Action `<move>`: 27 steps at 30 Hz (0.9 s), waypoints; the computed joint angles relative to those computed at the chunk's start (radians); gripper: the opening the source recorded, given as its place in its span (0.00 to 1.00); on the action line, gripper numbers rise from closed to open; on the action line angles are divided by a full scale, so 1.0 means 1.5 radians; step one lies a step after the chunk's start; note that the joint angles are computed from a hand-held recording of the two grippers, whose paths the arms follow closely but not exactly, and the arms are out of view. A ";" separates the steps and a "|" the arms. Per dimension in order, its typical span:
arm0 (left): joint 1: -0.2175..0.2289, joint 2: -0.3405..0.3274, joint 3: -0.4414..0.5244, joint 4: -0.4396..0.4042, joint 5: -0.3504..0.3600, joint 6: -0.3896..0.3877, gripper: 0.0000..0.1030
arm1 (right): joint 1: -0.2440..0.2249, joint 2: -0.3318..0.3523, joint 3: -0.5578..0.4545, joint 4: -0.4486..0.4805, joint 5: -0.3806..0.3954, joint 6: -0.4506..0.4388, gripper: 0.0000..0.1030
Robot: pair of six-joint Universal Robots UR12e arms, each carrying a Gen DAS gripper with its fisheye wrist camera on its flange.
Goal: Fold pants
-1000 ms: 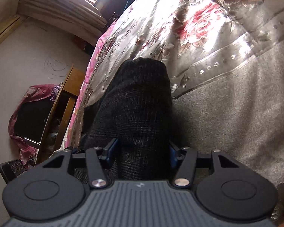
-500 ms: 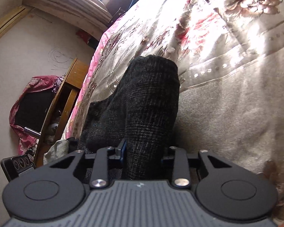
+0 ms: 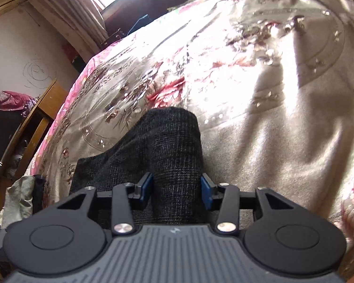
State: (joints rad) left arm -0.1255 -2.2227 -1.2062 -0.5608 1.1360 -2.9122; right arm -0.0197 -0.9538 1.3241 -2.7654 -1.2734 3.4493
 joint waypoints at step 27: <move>-0.050 -0.014 0.016 -0.006 0.175 -0.030 0.75 | 0.040 -0.064 0.093 -0.008 -0.083 -0.027 0.33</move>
State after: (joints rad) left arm -0.2002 -2.2437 -1.1822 -0.5691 1.3987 -2.9578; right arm 0.0407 -1.0502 1.4632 -2.7770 -1.3976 3.4092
